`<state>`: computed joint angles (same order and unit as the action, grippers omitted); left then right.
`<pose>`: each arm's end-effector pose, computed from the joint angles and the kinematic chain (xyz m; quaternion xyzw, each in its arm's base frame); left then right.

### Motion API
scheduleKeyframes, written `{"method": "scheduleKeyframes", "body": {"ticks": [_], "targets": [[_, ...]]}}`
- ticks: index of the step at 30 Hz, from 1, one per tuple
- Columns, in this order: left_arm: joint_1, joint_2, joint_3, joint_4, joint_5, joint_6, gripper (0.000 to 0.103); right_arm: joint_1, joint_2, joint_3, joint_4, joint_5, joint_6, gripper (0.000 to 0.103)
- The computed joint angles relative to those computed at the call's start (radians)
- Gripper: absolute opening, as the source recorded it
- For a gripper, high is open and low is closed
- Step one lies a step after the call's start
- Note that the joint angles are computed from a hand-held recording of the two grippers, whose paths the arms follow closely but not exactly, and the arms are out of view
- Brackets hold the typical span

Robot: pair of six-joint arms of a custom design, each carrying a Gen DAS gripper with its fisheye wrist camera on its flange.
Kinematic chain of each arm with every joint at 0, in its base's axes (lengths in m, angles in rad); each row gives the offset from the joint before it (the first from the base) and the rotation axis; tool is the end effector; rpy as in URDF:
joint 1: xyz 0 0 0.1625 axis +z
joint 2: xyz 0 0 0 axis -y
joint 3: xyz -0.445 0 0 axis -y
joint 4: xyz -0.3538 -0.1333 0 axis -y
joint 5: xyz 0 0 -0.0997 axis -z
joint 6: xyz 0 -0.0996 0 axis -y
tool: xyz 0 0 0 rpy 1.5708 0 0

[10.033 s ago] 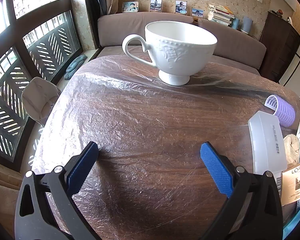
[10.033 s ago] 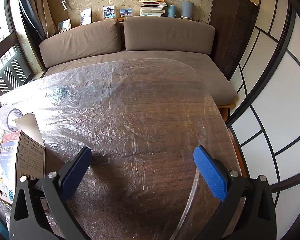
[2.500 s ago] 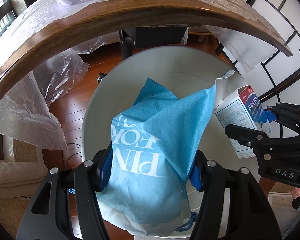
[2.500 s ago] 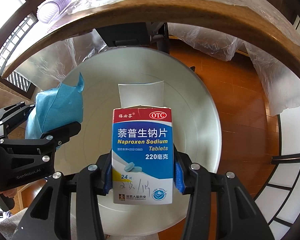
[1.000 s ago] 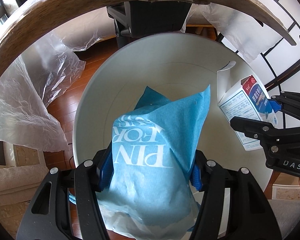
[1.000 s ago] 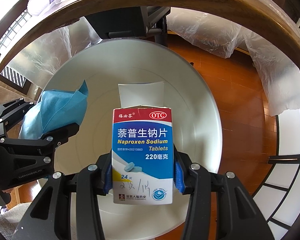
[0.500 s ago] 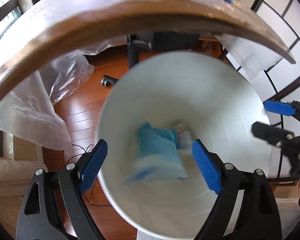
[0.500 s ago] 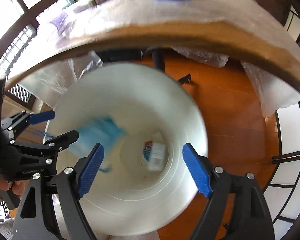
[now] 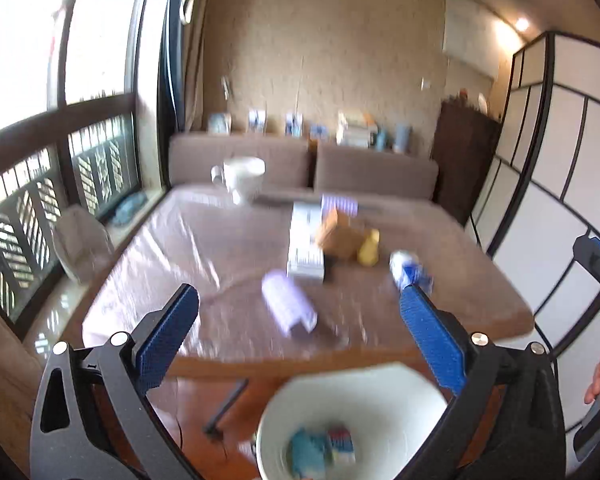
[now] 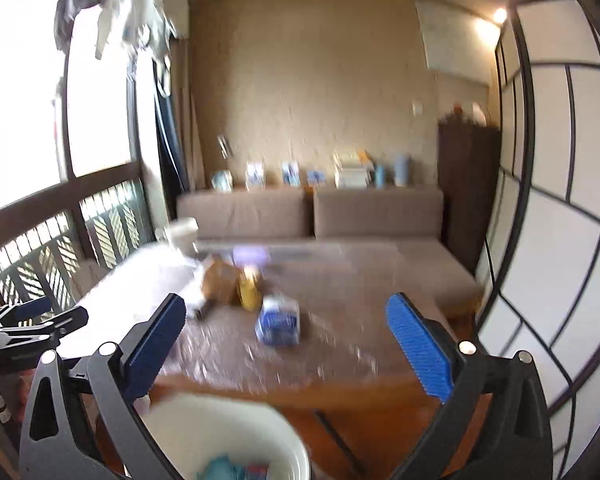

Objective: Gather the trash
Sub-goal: 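Raise both open tools from the bin back toward the table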

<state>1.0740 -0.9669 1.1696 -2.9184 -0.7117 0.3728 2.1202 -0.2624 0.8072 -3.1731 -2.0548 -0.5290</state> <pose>-0.1500 -0.7146 0.5215 0.1173 0.7881 -0.5132 0.3189 0.5222 -0.6864 0.1381 0.3267 -0.7814 0.4918 0.2019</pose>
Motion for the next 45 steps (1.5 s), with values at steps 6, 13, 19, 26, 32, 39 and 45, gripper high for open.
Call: {"method": "scheduleKeyframes", "body": {"ticks": [6,13,19,26,32,39,45], "targets": [[-0.016,0.013,-0.04,0.106,-0.015,0.027,0.102,0.013,0.04,-0.104,0.072,-0.092,-0.064,0.099],[-0.028,-0.018,-0.008,0.279,0.029,-0.18,0.101,0.005,-0.026,0.011,0.137,-0.078,0.007,0.099],[-0.027,-0.026,-0.005,0.414,0.109,-0.344,0.101,-0.011,-0.061,0.047,0.235,-0.07,0.123,0.099],[-0.021,-0.045,0.01,0.55,0.124,-0.501,0.101,-0.03,-0.097,0.1,0.286,-0.049,0.195,0.099],[-0.022,-0.032,0.008,0.61,0.136,-0.545,0.101,-0.038,-0.086,0.076,0.321,-0.061,0.204,0.099],[-0.027,-0.014,0.006,0.602,0.149,-0.543,0.101,-0.049,-0.059,0.032,0.379,-0.034,0.244,0.099],[-0.014,-0.009,-0.013,0.634,0.155,-0.557,0.101,-0.051,-0.004,-0.061,0.46,-0.039,0.258,0.099]]}}
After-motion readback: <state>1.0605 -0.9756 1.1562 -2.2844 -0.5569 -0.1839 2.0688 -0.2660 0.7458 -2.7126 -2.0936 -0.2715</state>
